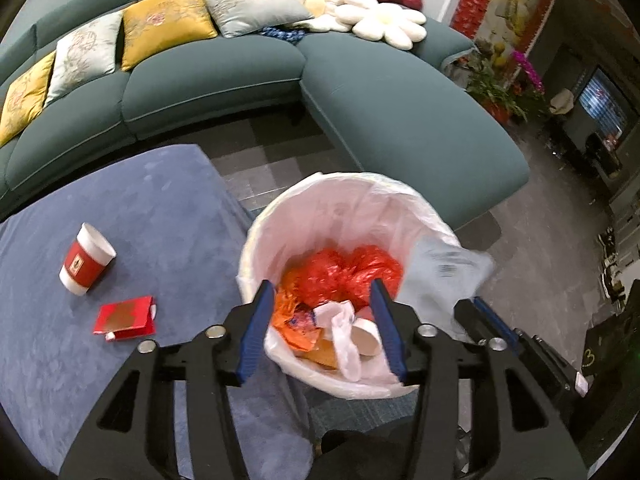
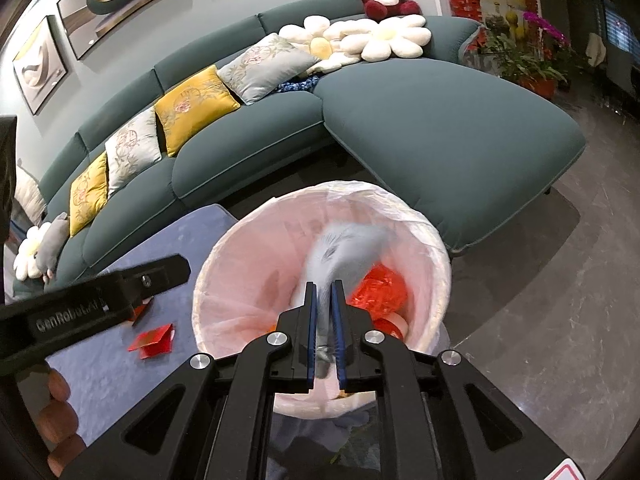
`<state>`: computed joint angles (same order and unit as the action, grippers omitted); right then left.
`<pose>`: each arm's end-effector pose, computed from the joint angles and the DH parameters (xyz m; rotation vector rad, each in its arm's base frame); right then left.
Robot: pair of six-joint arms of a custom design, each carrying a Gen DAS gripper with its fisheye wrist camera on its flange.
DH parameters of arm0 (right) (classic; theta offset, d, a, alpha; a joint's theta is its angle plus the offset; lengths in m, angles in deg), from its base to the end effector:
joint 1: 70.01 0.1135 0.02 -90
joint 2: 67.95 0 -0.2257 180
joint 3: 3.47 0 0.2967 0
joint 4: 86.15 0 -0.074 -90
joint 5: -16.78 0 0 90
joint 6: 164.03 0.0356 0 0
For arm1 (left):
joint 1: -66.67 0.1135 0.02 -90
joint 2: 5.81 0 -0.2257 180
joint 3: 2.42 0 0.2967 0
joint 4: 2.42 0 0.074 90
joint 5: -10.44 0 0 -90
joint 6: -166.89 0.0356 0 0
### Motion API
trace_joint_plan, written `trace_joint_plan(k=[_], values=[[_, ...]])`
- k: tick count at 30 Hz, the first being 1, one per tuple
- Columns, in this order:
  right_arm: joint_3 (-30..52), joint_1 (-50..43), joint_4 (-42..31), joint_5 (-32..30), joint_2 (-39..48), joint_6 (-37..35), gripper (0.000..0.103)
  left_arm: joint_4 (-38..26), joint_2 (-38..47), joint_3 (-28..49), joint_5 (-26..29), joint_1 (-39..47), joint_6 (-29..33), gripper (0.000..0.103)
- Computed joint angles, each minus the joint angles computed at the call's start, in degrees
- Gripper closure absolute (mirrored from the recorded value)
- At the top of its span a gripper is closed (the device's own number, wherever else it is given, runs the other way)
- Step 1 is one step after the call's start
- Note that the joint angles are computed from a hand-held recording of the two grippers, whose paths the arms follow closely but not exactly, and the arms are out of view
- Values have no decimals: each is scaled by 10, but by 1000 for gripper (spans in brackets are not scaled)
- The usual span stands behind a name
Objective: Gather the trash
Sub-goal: 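Open both tools to drop the pouch and towel into the wastebasket, then move both tools back toward the red envelope and red cup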
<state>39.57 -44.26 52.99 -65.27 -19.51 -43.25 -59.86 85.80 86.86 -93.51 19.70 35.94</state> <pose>0.2194 0.1004 0.1755 0.1714 2.3839 0.3079 0.2638 -0.2701 0.2333 0.0504 2.5864 -0.2571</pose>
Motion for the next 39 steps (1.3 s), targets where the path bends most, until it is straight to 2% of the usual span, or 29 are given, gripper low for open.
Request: trace_joint_plan(k=[3, 5, 7, 11, 15, 22, 26, 33, 39], values=[[11, 2, 8, 2, 18, 0, 90, 1, -17, -20, -8, 4, -4, 48], [18, 7, 8, 11, 26, 5, 74, -1, -27, -31, -6, 10, -4, 47], [19, 14, 10, 22, 23, 11, 68, 0, -42, -47, -9, 16, -6, 43], [31, 30, 9, 25, 35, 18, 67, -1, -73, -82, -16, 29, -11, 37], [52, 61, 12, 36, 67, 21, 66, -2, -114, -126, -22, 50, -8, 36], [110, 138, 25, 58, 157, 31, 63, -11, -192, -205, -38, 100, 20, 36], [159, 187, 39, 64, 236, 37, 61, -18, -249, -261, -35, 142, 44, 35], [255, 247, 58, 53, 380, 37, 58, -22, -343, -350, -19, 245, 122, 35], [357, 281, 55, 35, 519, 17, 53, -9, -396, -415, -16, 335, 221, 31]])
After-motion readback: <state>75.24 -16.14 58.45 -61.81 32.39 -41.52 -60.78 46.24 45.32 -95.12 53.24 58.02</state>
